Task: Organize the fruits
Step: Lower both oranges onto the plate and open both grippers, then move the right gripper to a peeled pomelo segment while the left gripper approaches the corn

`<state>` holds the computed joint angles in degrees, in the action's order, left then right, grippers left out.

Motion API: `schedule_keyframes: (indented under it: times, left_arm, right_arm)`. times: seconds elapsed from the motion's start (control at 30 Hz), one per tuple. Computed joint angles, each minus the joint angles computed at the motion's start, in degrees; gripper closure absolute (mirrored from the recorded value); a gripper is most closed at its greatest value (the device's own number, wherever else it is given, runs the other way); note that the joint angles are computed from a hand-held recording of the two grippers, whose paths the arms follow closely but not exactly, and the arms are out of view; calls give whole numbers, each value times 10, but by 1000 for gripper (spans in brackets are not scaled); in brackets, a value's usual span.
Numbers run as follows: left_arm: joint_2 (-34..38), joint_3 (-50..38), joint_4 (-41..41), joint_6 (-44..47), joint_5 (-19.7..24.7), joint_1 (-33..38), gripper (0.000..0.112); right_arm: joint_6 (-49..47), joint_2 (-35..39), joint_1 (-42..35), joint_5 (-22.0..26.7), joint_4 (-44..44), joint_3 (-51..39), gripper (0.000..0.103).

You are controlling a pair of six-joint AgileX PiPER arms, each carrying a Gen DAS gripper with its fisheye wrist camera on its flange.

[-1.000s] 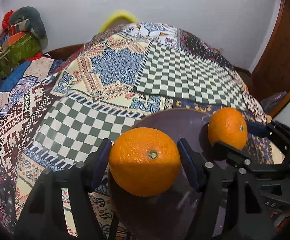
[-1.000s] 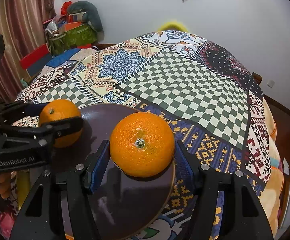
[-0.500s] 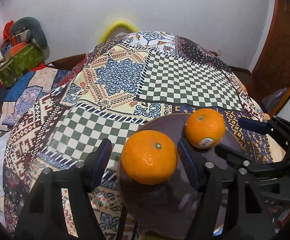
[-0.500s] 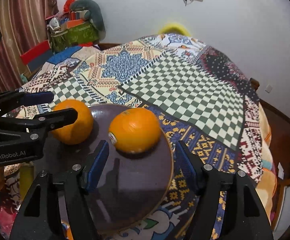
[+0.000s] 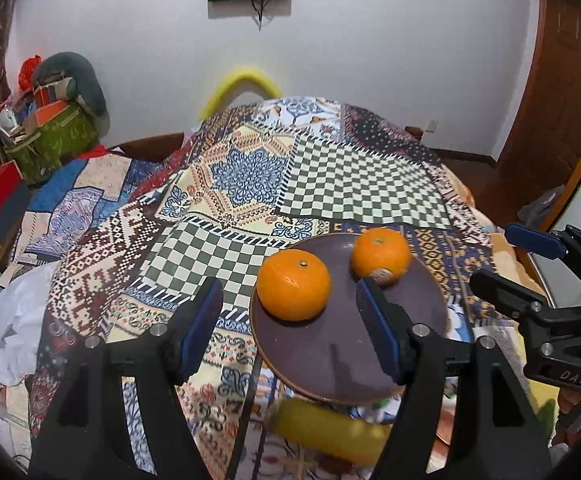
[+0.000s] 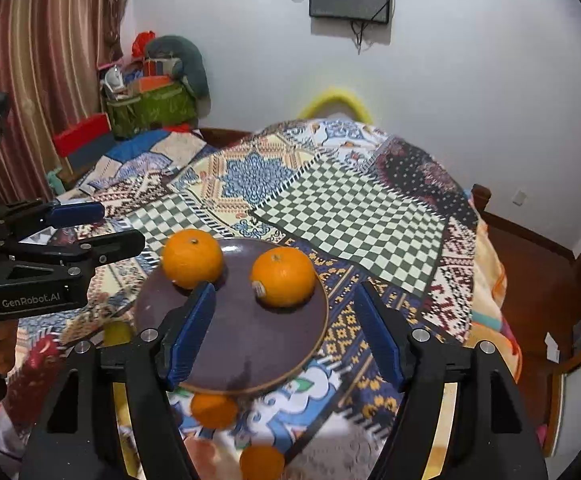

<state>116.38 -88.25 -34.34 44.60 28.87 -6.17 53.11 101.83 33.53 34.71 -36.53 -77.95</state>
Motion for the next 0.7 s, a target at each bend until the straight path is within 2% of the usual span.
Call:
schedule_keyframes:
  times: [0.4, 0.7]
  left_arm:
    - [-150, 187, -138, 151, -18, 32, 34]
    - [-198, 275, -173, 210, -12, 61, 33]
  right_arm:
    - [162, -99, 95, 43, -94, 99, 29]
    - [213, -106, 160, 52, -96, 144, 25]
